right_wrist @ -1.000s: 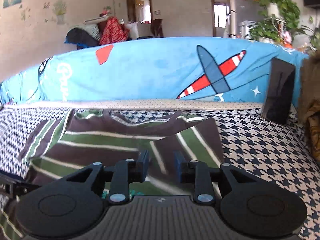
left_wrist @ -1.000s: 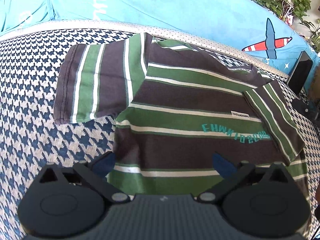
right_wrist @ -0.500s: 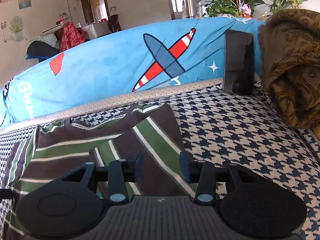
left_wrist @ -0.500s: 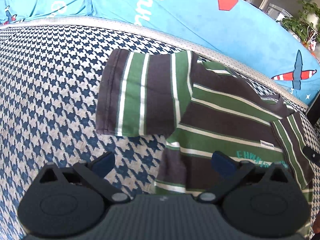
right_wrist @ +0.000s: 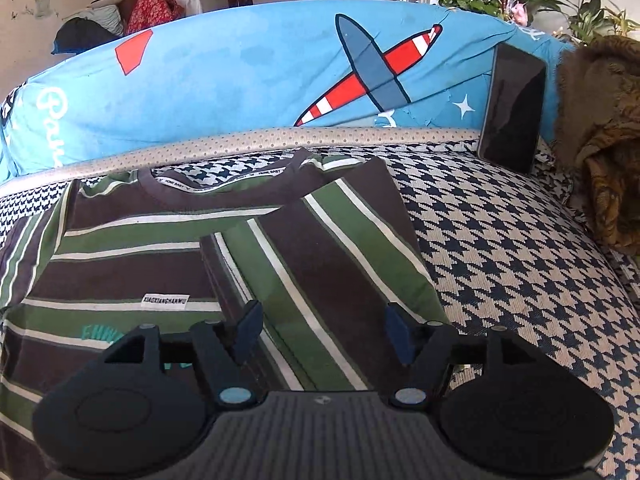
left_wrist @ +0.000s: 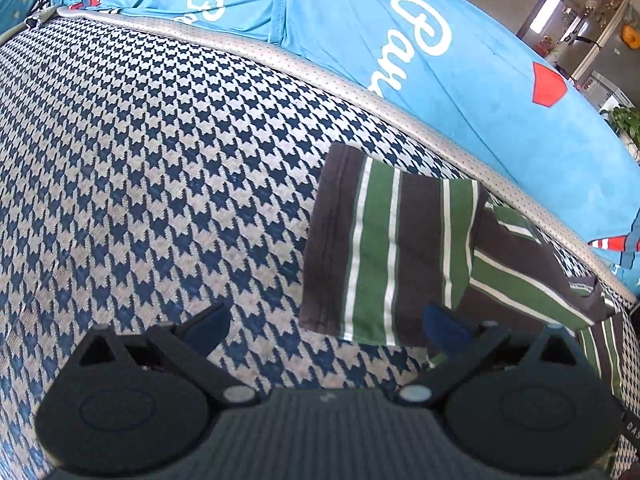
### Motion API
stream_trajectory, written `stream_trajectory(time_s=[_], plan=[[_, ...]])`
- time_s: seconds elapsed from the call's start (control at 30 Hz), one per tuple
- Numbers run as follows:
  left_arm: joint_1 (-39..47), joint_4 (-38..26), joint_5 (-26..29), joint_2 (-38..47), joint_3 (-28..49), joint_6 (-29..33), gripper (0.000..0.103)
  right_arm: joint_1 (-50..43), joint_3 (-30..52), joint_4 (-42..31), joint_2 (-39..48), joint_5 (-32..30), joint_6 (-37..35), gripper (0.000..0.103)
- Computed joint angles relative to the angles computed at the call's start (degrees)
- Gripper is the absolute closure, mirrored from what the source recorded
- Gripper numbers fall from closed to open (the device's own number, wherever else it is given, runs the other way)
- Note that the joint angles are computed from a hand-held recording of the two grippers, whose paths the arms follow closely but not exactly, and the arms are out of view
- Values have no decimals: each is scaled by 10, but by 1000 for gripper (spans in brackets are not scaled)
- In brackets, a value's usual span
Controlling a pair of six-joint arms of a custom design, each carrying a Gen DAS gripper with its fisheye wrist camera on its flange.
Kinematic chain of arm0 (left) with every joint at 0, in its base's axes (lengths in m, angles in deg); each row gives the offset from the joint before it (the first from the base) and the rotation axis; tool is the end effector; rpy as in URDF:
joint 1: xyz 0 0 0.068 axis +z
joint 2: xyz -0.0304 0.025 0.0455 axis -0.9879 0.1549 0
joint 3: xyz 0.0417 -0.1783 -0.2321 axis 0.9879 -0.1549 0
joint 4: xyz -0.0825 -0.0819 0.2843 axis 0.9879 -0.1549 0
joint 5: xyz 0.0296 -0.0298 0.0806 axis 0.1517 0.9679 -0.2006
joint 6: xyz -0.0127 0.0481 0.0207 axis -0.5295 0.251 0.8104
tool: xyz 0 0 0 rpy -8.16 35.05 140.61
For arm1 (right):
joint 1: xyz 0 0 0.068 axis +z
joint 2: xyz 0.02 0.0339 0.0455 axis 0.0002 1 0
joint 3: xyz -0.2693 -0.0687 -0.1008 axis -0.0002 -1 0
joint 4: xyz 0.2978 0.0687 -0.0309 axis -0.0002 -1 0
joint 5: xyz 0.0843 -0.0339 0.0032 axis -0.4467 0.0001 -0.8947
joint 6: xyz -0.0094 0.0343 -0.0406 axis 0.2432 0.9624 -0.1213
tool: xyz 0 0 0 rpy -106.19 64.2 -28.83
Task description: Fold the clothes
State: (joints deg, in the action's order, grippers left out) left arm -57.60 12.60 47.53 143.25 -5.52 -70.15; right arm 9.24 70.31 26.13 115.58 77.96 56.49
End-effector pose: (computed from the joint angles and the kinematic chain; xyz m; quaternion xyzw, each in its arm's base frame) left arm 0.2808 0.1131 0.1147 -0.2570 0.9195 -0.0825 0.2860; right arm 0.3059 0.0473 0.0882 -0.0145 0.9256 0.0199 0.3777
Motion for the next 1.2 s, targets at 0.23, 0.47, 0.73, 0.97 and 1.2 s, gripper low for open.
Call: stream_trajectory(time_s=[0.23,0.47,0.73,0.97,1.2], plan=[[20,4,53,49,37,-13,0,52,0,-78,-53,5,108,15],[0,22,54,102,75,-23,0,99,-34,-110,-112,-21,187,10],[-9,37,78,152,112,-24,0,83,-15,-128,-85,-34,182,10],[-8,59,103,185,140,-22,1,54,-5,-138,-73,-72,190,10],[-3,86,109,189,135,-26,36,58,2,-129,-62,-82,184,10]])
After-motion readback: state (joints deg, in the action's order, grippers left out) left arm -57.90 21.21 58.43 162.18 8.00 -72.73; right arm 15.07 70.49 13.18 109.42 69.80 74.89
